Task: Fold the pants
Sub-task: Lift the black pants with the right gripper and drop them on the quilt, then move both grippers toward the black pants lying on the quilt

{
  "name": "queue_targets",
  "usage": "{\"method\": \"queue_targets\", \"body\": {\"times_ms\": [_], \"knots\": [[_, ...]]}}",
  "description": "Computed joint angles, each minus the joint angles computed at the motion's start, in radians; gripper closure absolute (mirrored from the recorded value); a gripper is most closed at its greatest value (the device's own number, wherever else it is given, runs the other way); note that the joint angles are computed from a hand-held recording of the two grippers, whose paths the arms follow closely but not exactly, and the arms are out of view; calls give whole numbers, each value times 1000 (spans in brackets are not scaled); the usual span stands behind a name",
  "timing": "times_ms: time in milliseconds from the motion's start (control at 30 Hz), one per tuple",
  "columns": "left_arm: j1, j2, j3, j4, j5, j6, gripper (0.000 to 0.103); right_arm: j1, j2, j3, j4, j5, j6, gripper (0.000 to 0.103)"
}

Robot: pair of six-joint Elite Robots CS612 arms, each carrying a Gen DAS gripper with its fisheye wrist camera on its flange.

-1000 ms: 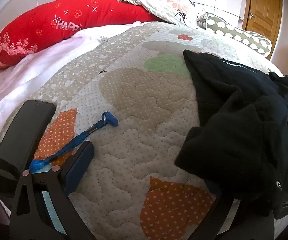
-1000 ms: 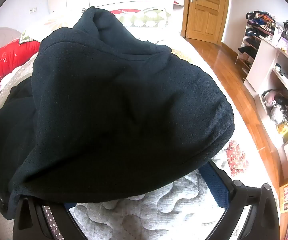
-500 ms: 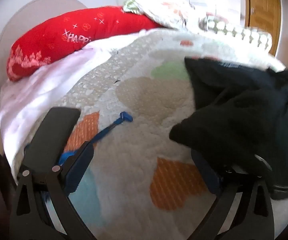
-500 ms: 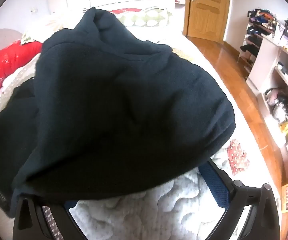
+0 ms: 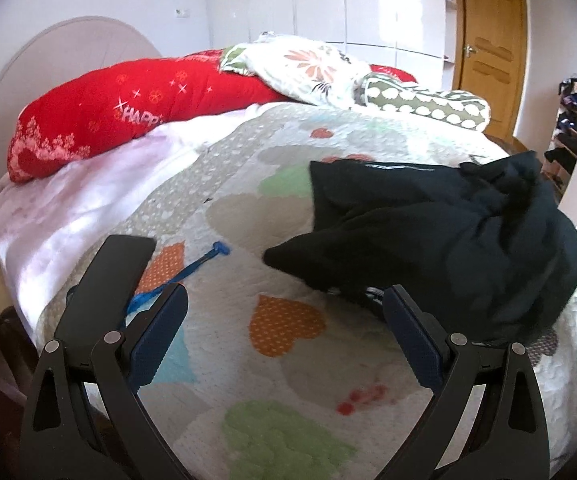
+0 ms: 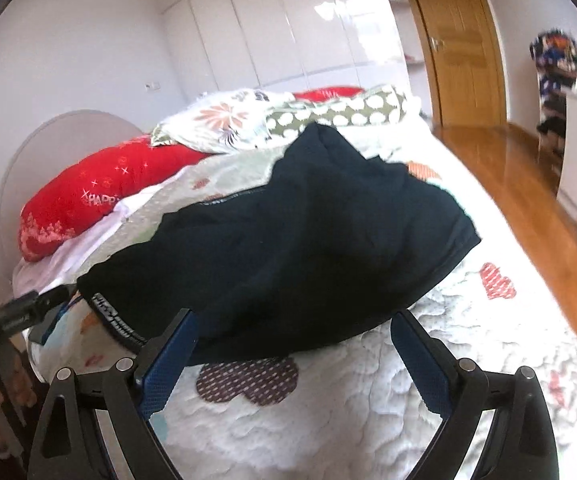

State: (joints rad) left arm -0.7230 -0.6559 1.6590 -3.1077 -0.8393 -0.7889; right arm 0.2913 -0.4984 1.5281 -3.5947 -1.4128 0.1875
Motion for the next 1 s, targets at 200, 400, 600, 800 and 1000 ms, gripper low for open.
{"method": "queue_targets", "body": {"times_ms": [200, 400, 600, 800, 1000], "knots": [[-22, 3, -3, -35, -4, 38, 4, 13, -33, 47, 13, -78, -14, 6], [-29, 4, -5, -61, -18, 70, 4, 20, -44, 76, 22, -105, 1, 6], [-23, 7, -5, -84, -55, 69, 4, 15, -51, 80, 50, -90, 12, 11], [-20, 9, -5, -92, -66, 73, 4, 18, -52, 76, 74, -101, 17, 14], [-17, 12, -11, -76, -75, 67, 4, 26, -52, 69, 90, -147, 12, 14]]}}
